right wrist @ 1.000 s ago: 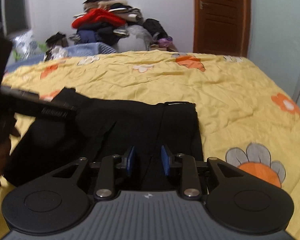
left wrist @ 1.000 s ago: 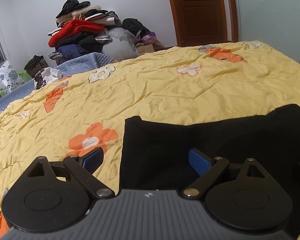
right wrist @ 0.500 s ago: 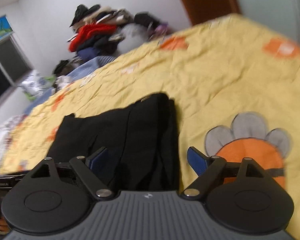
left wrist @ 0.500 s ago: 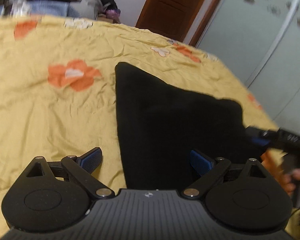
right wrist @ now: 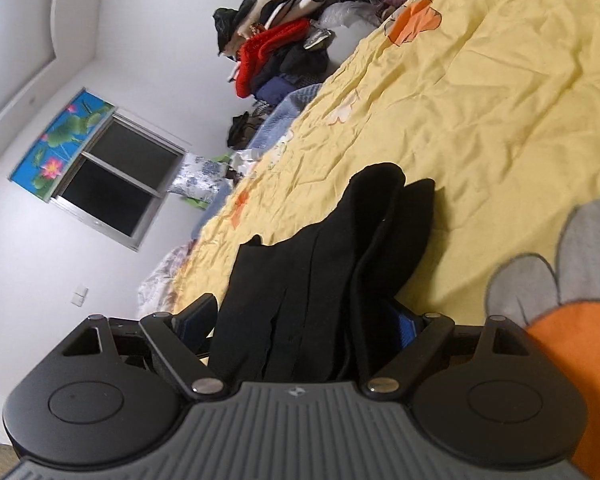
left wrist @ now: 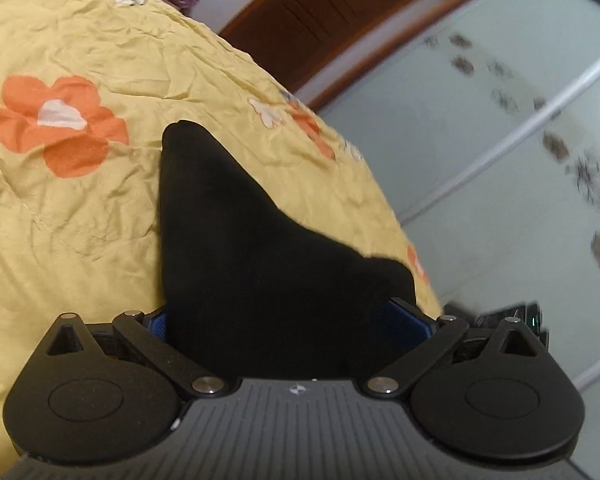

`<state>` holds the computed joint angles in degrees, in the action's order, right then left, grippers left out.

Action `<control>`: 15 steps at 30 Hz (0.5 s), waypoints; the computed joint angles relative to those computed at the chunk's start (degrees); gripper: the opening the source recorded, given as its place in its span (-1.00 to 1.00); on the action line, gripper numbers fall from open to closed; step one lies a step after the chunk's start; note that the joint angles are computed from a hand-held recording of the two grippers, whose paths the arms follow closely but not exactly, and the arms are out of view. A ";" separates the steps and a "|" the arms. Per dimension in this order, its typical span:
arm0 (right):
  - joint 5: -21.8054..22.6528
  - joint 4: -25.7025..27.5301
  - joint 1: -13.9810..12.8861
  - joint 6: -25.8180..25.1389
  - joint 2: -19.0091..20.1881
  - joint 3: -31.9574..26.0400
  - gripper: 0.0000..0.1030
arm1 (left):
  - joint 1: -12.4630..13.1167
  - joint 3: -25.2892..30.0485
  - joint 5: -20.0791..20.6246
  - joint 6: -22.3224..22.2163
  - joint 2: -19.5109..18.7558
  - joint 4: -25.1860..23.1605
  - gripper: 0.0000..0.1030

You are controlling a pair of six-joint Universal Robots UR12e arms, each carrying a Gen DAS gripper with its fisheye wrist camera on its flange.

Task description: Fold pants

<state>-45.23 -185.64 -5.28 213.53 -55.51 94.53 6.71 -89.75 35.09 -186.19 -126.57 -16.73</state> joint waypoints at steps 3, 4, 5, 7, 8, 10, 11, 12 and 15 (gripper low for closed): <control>-8.91 8.23 2.69 -7.86 -1.74 -0.68 -0.12 | -0.81 0.04 4.97 1.62 1.14 -2.86 0.18; -10.61 9.23 3.09 -7.85 -1.96 -0.70 -0.35 | -0.99 -0.03 7.66 2.77 1.71 -4.16 -0.26; -11.11 8.15 3.27 -6.93 -1.89 -0.55 -0.36 | -0.97 0.09 8.88 3.33 1.92 -5.34 -0.47; -12.67 7.05 3.70 -6.05 -2.24 0.08 -0.42 | -0.15 -0.09 6.45 1.17 1.78 -5.53 -0.62; -13.59 6.66 4.07 -5.95 -2.58 0.43 -0.43 | -0.02 -0.36 6.19 0.72 1.89 -4.78 -0.65; -14.58 5.96 4.64 -5.40 -3.18 0.73 -0.47 | -0.40 -1.28 8.39 1.66 2.80 -2.74 -0.68; -14.32 5.61 4.90 -5.18 -3.55 0.84 -0.47 | -0.50 -1.76 9.23 1.98 3.30 -1.78 -0.70; -12.82 4.66 4.83 -4.75 -3.56 0.72 -0.47 | -0.47 -2.39 9.62 1.89 3.83 -0.13 -0.70; -8.58 1.32 4.82 -2.23 -3.51 0.20 -0.47 | 0.41 -4.26 10.30 1.85 5.66 4.04 -0.70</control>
<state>-53.81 -184.32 -0.46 211.30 -59.03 94.74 7.11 -94.01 45.39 -184.34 -120.91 -12.69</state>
